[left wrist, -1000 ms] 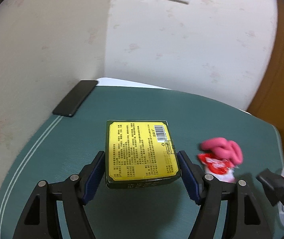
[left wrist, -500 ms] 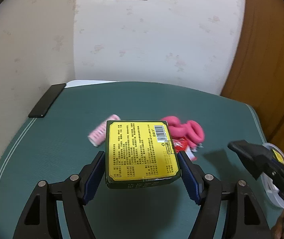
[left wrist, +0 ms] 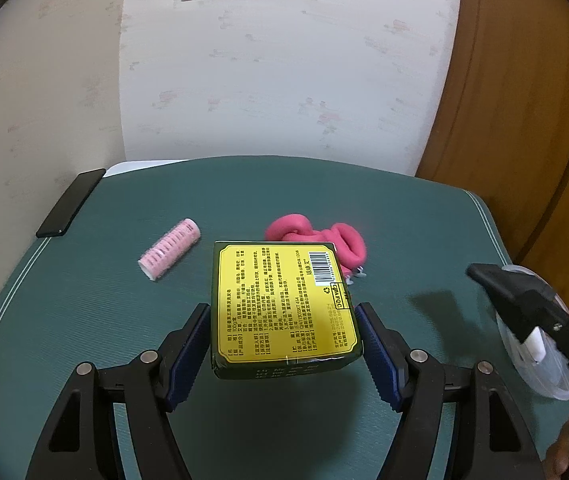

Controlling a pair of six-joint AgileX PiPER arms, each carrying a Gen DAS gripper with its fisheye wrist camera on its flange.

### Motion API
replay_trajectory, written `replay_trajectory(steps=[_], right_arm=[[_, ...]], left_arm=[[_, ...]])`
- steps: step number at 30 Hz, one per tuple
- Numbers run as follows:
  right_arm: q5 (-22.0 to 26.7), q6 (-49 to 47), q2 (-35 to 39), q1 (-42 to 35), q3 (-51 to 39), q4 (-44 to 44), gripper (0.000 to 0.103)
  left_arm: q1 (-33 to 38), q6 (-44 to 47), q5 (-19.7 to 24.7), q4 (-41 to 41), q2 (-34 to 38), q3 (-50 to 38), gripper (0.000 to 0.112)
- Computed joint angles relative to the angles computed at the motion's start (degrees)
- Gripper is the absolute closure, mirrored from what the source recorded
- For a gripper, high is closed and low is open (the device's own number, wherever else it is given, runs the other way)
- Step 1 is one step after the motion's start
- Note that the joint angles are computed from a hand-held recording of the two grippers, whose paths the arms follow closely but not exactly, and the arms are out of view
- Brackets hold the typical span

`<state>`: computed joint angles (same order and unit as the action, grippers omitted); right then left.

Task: Organize objects
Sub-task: 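Lift the yellow tin and black cup and carry them toward the clear bowl, then lower the yellow tin and black cup into the clear bowl and release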

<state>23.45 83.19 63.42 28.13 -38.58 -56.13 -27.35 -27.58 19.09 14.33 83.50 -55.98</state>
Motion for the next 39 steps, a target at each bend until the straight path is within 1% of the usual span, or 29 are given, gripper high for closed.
replay_trajectory(steps=[4, 7, 11, 15, 17, 20, 26, 28, 33, 37, 39], right_arm=[[2.31, -1.04, -5.24, -1.74, 2.7, 1.85, 0.052], [4.28, -3.67, -8.94, -3.14, 4.27, 4.4, 0.052], [8.92, -6.06, -14.48, -4.43, 6.31, 6.2, 0.052], [12.11, -12.13, -19.36, -8.3, 7.6, 10.63, 0.052], [12.59, -15.29, -20.8, -10.74, 7.82, 13.11, 0.052], [12.14, -22.17, -22.99, -16.05, 8.39, 18.07, 0.052], [9.24, -40.57, -23.91, -28.13, 9.01, 32.24, 0.052], [8.92, -44.43, -23.44, -30.48, 9.05, 35.12, 0.052], [8.34, -49.54, -20.76, -33.99, 8.82, 37.9, 0.052], [6.09, -52.45, -18.63, -36.86, 8.9, 39.12, 0.052], [5.35, -55.49, -18.0, -38.82, 8.85, 41.31, 0.052]], left_arm=[[-1.02, -0.92, 0.1, 0.94, -0.11, 0.07, 0.038], [-1.69, -0.56, 0.25, 0.75, -0.2, 0.04, 0.038], [-2.76, -1.06, 0.46, 1.38, -0.23, 0.06, 0.038], [-4.19, -2.06, 0.88, 2.46, -0.08, -0.24, 0.038], [-4.83, -1.75, 1.04, 2.15, 0.14, -0.54, 0.038], [-5.96, -0.4, 1.39, 0.46, 0.23, -0.94, 0.038], [-9.66, -2.5, 2.21, 2.79, 0.39, -1.89, 0.038], [-10.73, -2.66, 2.5, 2.87, 0.58, -2.39, 0.038], [-12.65, -0.81, 3.04, 0.97, 1.2, -3.76, 0.038], [-13.92, -0.75, 3.38, 0.81, 1.56, -4.48, 0.038], [-14.4, -0.77, 3.55, 0.74, 1.86, -4.83, 0.038]])
